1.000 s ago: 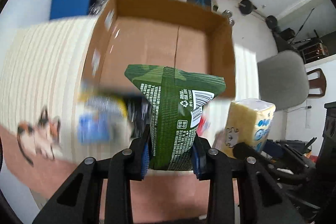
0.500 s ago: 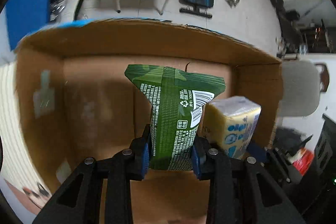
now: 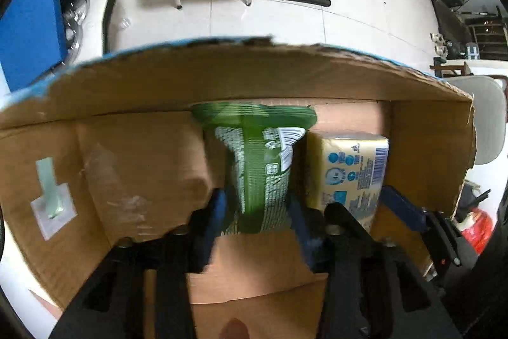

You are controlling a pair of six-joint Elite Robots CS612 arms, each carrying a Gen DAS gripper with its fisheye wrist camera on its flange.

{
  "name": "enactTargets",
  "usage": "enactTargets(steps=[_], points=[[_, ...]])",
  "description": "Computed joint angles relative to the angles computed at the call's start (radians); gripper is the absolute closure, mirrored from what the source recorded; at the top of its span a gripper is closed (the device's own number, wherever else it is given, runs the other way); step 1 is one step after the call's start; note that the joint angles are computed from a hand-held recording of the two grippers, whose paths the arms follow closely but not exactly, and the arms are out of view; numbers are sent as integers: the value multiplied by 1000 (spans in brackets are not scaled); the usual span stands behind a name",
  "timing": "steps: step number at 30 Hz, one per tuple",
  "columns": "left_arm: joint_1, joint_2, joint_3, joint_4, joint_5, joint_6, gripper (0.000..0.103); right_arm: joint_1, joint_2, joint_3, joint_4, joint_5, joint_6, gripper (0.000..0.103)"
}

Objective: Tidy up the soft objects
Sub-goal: 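Carry both items into the cardboard box and open both tools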

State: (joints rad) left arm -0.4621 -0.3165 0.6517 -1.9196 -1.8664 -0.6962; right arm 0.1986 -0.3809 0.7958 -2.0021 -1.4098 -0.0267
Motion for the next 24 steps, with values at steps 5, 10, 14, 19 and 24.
enactTargets(steps=[5,10,14,19,24], points=[[-12,-84,125,-76,100,2,17,6,-35,36,-9,-23,-6,19],[-25,-178,274,-174,186,-24,1,17,-96,120,-46,-63,-32,7],[-39,-254,395,-240,237,-44,1,21,-151,207,-124,-96,-51,0],[-56,-327,499,-310,292,-71,1,19,-224,312,-224,-119,-43,0],[-78,-384,573,-365,342,-116,1,13,-273,383,-306,-98,-56,0]])
